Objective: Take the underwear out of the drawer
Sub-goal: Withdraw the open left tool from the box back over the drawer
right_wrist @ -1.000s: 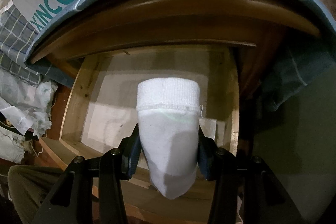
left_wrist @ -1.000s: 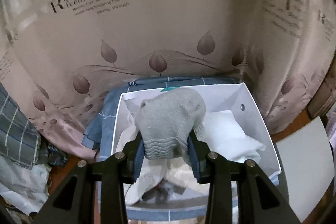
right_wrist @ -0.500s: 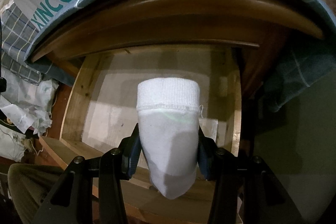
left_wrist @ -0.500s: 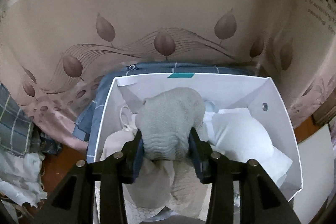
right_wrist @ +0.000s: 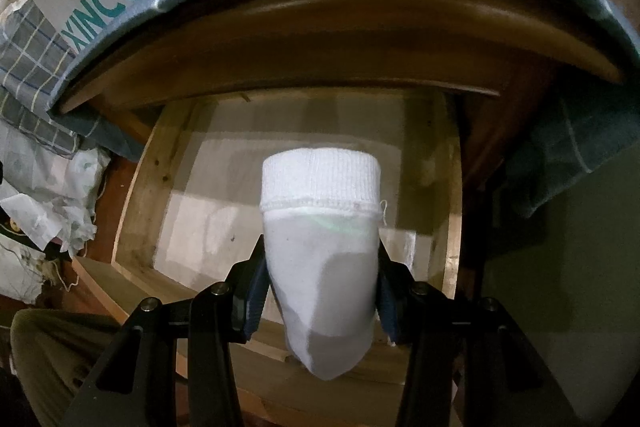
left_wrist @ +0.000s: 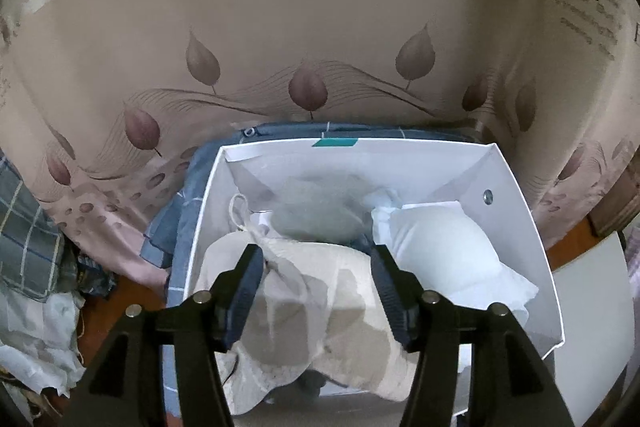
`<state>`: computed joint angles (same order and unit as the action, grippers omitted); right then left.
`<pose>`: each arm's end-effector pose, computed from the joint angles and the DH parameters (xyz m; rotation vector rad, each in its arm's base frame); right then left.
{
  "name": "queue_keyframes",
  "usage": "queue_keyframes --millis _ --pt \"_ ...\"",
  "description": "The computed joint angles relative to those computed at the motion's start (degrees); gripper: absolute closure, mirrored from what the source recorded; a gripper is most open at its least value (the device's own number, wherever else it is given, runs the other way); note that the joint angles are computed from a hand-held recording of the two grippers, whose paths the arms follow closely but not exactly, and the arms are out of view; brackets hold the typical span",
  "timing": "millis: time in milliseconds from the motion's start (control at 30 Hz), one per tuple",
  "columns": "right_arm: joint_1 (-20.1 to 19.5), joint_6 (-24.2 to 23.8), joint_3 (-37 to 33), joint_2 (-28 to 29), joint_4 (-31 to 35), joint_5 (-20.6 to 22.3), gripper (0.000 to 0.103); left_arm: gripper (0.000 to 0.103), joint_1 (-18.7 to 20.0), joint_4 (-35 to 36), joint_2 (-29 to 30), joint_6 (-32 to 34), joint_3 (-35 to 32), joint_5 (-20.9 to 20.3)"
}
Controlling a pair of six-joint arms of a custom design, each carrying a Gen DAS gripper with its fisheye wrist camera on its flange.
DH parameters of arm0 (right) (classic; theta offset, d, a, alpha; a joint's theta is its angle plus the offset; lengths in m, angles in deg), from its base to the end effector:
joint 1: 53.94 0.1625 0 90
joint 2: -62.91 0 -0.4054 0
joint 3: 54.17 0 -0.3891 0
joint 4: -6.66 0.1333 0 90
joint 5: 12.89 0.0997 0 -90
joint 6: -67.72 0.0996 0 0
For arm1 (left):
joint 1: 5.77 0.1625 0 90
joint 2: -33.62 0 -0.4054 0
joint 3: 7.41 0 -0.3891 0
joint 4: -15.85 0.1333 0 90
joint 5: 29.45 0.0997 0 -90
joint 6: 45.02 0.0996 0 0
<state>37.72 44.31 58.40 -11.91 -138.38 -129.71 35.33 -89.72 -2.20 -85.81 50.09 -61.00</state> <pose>0.1038 -0.5326 0.2603 0.4750 -2.5729 0.2728 -0.4473 -0.6797 0.1936 0.2238 2.2167 -0.7943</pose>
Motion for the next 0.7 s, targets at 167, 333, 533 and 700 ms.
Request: queue_keyframes --millis 167,333,533,700 --pt "0.06 -0.32 0.01 0.16 -0.25 -0.28 0.059 0.046 -1.30 -1.16 -2.13 0.10 3.44 1.15" --pt "0.17 -0.55 0.22 0.18 -1.00 -0.68 0.059 0.046 -2.75 -3.67 -5.65 -0.46 8.25 0.51" --pt "0.18 -0.41 0.57 0.19 -1.69 -0.39 0.059 0.046 -6.06 -3.85 -12.03 -6.83 19.02 4.24" --pt "0.09 -1.47 0.99 0.03 -2.99 0.20 0.059 0.046 -9.11 -2.40 -17.36 -12.95 29.77 6.82"
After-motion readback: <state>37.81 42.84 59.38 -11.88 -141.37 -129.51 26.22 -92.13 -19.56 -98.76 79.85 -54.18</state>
